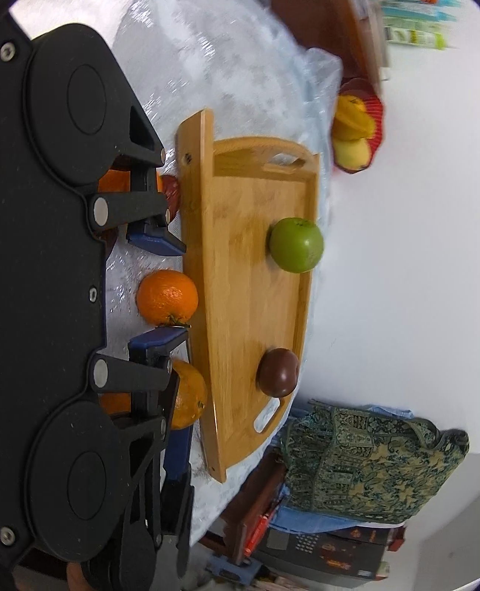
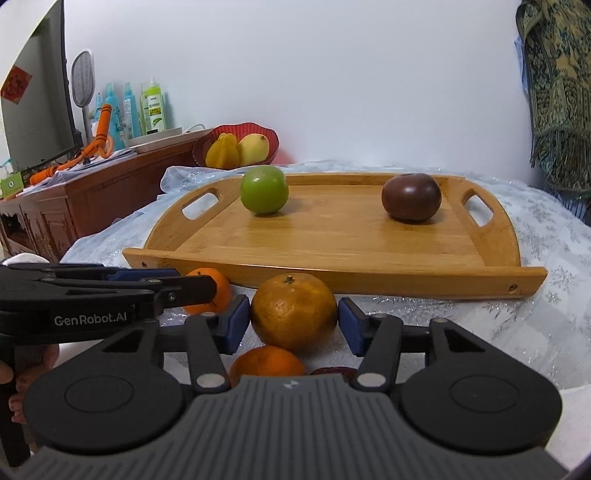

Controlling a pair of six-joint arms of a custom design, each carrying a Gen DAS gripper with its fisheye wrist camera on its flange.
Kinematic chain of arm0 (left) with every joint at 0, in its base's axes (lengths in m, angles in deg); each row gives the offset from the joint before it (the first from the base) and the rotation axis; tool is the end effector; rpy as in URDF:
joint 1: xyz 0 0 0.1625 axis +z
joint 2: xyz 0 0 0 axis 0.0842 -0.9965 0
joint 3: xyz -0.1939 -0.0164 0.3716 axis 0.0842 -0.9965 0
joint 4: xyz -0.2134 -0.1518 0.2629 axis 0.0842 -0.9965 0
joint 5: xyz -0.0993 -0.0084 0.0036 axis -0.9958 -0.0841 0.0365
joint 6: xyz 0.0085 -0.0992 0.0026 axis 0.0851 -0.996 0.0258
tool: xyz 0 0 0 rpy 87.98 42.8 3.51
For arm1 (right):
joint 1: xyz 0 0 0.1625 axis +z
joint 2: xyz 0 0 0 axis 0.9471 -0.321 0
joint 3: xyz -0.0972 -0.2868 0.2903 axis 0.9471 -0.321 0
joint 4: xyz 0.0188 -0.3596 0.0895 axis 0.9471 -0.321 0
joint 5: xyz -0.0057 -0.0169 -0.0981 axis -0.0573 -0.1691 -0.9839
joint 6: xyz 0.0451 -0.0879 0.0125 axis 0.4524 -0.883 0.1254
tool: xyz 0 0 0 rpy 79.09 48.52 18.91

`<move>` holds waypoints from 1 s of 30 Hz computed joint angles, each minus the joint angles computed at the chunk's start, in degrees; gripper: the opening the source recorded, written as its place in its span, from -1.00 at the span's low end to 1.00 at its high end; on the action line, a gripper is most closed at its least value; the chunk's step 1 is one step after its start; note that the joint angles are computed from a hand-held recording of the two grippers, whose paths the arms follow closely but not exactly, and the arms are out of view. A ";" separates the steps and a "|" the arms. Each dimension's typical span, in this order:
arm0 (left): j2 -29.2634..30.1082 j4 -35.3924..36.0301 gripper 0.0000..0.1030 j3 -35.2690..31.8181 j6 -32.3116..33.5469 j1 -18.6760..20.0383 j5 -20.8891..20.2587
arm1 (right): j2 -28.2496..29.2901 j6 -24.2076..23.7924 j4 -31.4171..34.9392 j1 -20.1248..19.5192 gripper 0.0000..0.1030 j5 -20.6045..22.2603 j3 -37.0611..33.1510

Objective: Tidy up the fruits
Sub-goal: 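Grasp a small tangerine with the left tool while the right tool grasps the large orange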

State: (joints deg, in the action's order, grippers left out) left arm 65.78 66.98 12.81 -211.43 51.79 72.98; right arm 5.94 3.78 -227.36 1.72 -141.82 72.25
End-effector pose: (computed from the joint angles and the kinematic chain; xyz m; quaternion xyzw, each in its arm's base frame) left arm -0.2504 -0.6709 -0.1679 0.3685 0.8668 -0.3250 0.0853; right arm -0.0643 -0.6232 0.1695 0.1135 -0.8131 0.4807 0.3079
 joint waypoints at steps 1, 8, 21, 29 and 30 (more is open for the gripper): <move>1.53 2.93 -0.24 -3.52 -1.30 0.23 0.45 | -0.24 0.37 0.53 -0.10 0.14 0.20 0.10; 4.07 5.31 -0.29 -8.16 -0.88 0.06 -0.44 | -0.71 1.49 3.21 -0.20 0.14 -0.26 -0.12; -5.16 -14.56 -0.38 14.06 6.74 -2.02 -2.78 | 0.84 -0.24 -4.64 0.00 0.06 0.95 0.21; -7.47 -20.40 -0.40 19.10 7.85 -2.43 -2.62 | 1.22 -0.08 -7.48 -0.07 0.06 1.80 0.34; -8.00 -22.05 -0.40 20.21 8.34 -2.50 -2.37 | 1.32 -0.01 -7.94 -0.07 0.06 1.81 0.34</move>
